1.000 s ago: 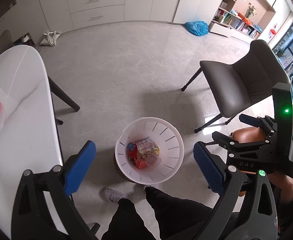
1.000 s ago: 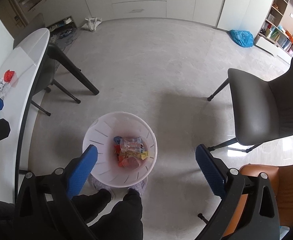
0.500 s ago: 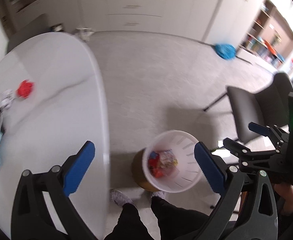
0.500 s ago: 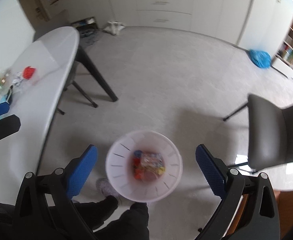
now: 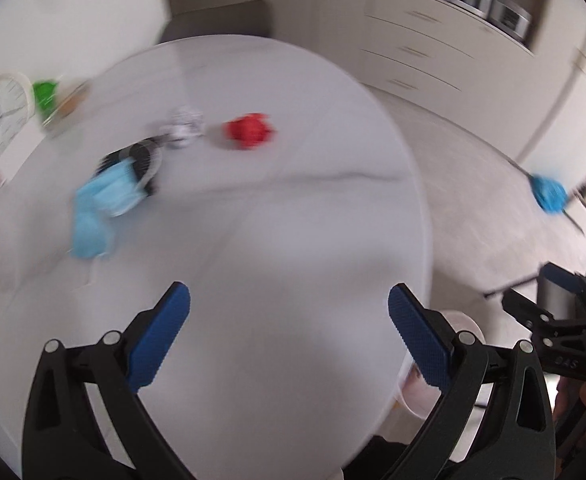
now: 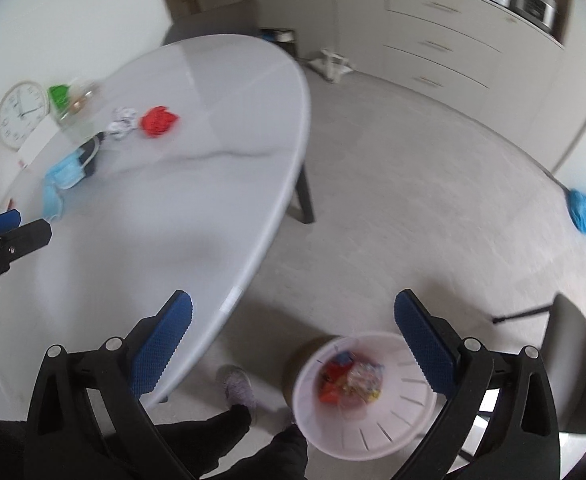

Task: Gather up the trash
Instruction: 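Move both tools back to the table and grasp the blue face mask with the left tool, then grasp the red crumpled paper with the right tool while the left tool holds the mask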

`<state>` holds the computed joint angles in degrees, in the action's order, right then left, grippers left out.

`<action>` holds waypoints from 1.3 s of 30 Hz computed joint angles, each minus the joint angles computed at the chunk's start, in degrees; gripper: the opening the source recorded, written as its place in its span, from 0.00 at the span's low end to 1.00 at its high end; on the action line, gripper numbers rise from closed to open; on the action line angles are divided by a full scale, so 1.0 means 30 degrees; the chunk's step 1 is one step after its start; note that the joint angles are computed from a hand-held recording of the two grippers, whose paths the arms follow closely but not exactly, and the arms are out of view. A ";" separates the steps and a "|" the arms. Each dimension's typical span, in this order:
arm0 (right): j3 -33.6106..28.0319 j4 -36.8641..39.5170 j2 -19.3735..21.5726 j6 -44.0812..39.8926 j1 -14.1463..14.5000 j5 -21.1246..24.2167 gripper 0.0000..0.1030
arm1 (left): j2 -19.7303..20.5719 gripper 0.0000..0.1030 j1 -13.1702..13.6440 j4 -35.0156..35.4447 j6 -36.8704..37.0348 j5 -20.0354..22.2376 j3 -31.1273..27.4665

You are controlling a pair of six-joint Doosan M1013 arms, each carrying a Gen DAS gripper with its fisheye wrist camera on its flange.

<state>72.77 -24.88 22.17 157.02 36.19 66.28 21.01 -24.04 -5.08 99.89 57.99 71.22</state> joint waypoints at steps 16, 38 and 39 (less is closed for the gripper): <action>-0.5375 0.2150 0.3418 -0.4921 -0.0730 0.0164 0.97 | 0.3060 0.92 0.2150 0.2807 -0.7330 0.1152 -0.3918; -1.0803 0.4681 0.7161 -0.9432 -0.2052 0.1777 0.97 | 0.7294 0.33 0.3310 0.1395 -1.0162 0.3513 -0.8538; -1.1079 0.4678 0.7319 -0.9582 -0.2118 0.1776 0.97 | 0.7113 0.31 0.3338 0.1213 -0.9777 0.3262 -0.8294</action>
